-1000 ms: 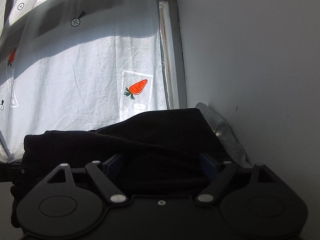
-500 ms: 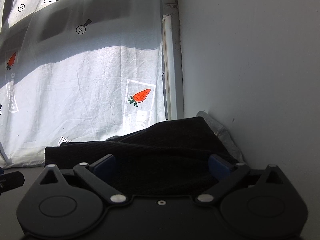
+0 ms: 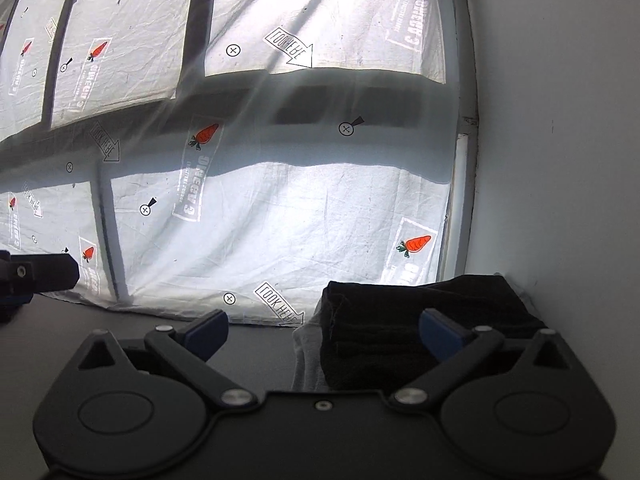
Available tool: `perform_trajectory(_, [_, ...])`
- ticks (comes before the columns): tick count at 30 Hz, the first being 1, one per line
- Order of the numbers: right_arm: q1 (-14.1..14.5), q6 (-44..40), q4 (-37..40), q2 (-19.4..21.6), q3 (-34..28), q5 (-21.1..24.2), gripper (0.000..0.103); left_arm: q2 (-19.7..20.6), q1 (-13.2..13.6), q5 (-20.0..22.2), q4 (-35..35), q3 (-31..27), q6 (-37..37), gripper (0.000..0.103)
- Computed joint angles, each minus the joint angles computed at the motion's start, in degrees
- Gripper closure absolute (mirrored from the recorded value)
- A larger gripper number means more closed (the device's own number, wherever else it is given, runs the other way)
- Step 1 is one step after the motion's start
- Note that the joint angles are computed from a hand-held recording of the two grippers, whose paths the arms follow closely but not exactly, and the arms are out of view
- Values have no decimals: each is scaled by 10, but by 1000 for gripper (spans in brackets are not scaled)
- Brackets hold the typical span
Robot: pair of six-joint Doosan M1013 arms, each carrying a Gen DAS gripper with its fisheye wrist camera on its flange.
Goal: Fold clothes
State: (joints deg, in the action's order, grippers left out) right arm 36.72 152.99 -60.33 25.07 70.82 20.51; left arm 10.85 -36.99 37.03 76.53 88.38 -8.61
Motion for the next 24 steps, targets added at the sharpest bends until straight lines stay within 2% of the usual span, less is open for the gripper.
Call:
perform_trajectory(2, [17,-3,-6,-5,8,-7,0,-14,-11,46,13,18,25,0])
perform_trajectory(4, [34,6,-1,-8,11,-7,0,-31,-16,71,9,36,45,0])
perform_trajectory(7, [58,-45,69,-7,4,-2,0,-69,-6,66,-32,67,67,0])
perform_trajectory(10, [90,-41,90,3,-13,23,0,-108,10,73,-75,98,110,0])
perform_trajectory(12, [111,-19,87,14,-29,50,0,-139,27,70,-99,122,145,0])
perform_trajectory(15, [150,34,80,37,-65,113,0,-182,58,70,-141,151,208,0])
perform_trajectory(19, [198,70,78,70,-114,180,0,-237,107,65,-213,187,302,0])
perform_trajectory(24, [249,54,100,110,-187,279,0,-291,174,43,-331,219,442,0])
